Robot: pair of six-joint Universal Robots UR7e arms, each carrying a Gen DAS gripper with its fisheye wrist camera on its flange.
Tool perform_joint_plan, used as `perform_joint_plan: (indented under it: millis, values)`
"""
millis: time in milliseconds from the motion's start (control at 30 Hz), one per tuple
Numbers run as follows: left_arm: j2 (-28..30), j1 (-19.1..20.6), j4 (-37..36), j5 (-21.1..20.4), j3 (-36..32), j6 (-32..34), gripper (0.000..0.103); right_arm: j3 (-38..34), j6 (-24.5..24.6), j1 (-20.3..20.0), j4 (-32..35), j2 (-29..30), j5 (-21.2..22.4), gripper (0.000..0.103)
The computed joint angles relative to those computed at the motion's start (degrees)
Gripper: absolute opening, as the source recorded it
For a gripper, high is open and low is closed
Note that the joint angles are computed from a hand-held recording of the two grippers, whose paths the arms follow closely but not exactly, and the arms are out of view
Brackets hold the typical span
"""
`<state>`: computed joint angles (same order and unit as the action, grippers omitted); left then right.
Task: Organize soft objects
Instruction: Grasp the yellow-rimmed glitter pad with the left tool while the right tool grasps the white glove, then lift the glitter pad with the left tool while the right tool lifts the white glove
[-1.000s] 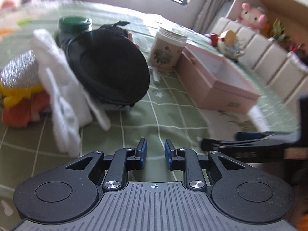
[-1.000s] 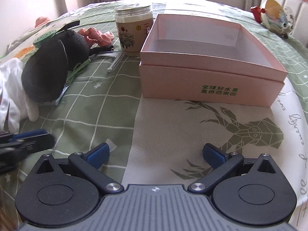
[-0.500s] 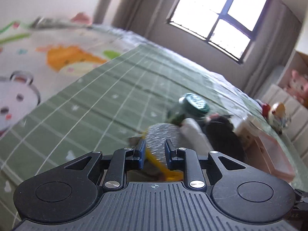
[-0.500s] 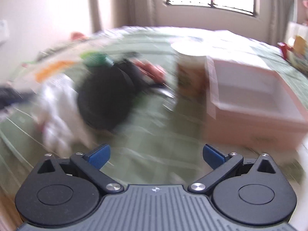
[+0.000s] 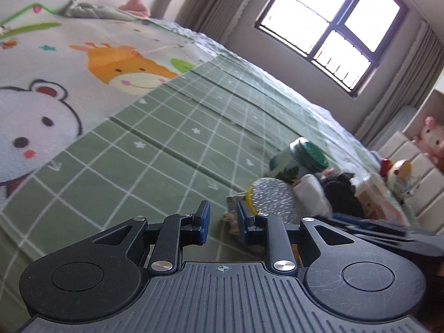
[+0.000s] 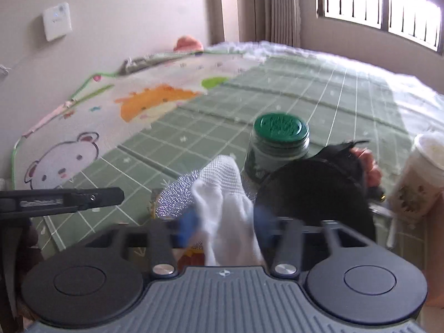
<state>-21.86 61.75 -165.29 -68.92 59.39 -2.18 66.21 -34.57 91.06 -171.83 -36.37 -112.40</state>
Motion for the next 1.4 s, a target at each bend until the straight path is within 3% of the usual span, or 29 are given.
perform_joint_plan:
  millis: [133, 400, 533, 700, 833, 1100, 1400]
  values:
    - [2.3, 1.3, 3.0, -5.6, -4.8, -1.7, 0.024, -1.5, 1.0, -0.1, -2.1, 1.8, -4.8, 0.021]
    - [8.3, 3.2, 11.7, -15.9, -15.5, -5.6, 0.027, 1.3, 2.6, -0.6, -1.1, 0.0, -4.0, 0.021]
    - [8.9, 2.2, 15.2, -14.4, -16.8, -0.6, 0.029, 1.6, 1.2, -0.3, -1.9, 0.2, -5.0, 0.021]
    - [6.3, 1.8, 13.2, -15.8, -13.0, 3.7, 0.021, 3.2, -0.2, 0.3, -3.3, -0.6, -5.4, 0.021]
    - [4.2, 1.1, 10.6, -14.2, -9.5, 6.2, 0.019, 4.2, -1.3, 0.9, -3.5, -1.0, -4.9, 0.021]
    - [0.6, 0.8, 6.1, -13.8, -4.0, 8.1, 0.018, 5.3, -3.2, 2.2, -4.7, -1.2, -5.1, 0.02]
    - [-2.8, 0.1, 1.5, -12.6, 1.8, 8.8, 0.017, 9.3, -2.1, 3.2, -7.7, -4.4, -4.2, 0.013]
